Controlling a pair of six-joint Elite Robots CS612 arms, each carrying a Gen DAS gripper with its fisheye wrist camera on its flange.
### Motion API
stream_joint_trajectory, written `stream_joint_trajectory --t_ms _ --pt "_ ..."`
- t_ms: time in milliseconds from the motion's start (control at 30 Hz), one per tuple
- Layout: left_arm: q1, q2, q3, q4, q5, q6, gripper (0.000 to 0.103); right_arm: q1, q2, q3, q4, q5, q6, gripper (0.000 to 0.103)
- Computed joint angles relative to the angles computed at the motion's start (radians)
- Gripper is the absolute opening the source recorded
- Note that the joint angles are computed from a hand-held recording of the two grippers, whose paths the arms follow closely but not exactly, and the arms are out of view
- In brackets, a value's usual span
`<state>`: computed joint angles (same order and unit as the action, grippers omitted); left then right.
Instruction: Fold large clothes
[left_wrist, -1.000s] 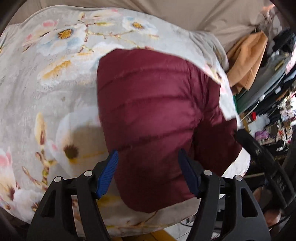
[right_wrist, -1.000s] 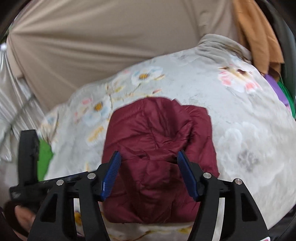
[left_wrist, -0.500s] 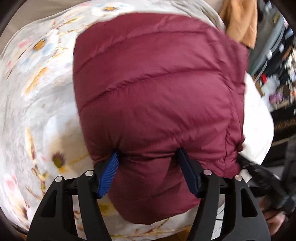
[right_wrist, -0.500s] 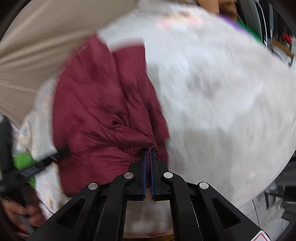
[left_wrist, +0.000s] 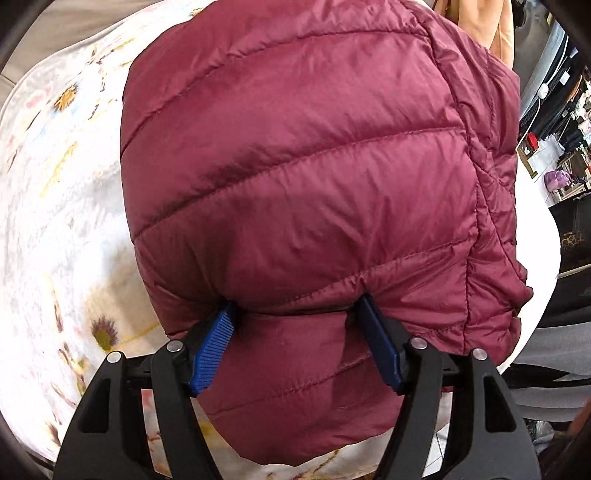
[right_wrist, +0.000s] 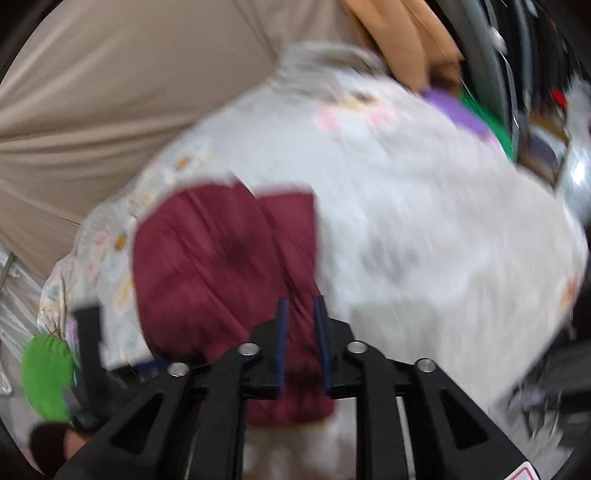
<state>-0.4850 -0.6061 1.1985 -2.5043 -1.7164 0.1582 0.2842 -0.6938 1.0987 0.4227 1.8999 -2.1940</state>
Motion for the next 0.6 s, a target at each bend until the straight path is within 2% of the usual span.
stream_joint_trajectory --t_ms 67,167,267,300,367,400,467,600 --pt "0.004 0.001 -0.005 0.008 -0.007 -0.001 0.067 -0.019 0.032 -0.065 0.014 -0.029 -0.028 0.034" --pt "0.009 0.006 -0.015 0.013 -0.012 0.003 0.067 -0.044 0.107 -0.182 0.083 -0.090 -0.032 0.034" --pt "0.010 0.002 -0.005 0.002 -0.010 0.002 0.067 -0.063 0.149 -0.237 0.101 -0.174 0.000 0.034" --pt "0.011 0.003 -0.006 0.001 -0.010 -0.002 0.067 -0.065 0.159 -0.252 0.111 -0.170 0.015 0.024" --pt "0.012 0.001 -0.004 0.001 -0.015 -0.008 0.066 -0.065 0.141 -0.218 0.049 -0.147 0.034 0.009" --pt "0.016 -0.002 -0.002 -0.001 -0.025 -0.018 0.065 -0.063 0.129 -0.197 0.011 -0.117 0.028 0.005" --pt "0.023 -0.009 0.005 -0.011 -0.046 -0.033 0.063 -0.062 0.141 -0.216 0.027 -0.079 0.007 0.002" --pt "0.034 -0.009 0.001 -0.034 -0.064 -0.064 0.063 -0.087 0.237 -0.330 0.145 -0.164 -0.003 0.000"
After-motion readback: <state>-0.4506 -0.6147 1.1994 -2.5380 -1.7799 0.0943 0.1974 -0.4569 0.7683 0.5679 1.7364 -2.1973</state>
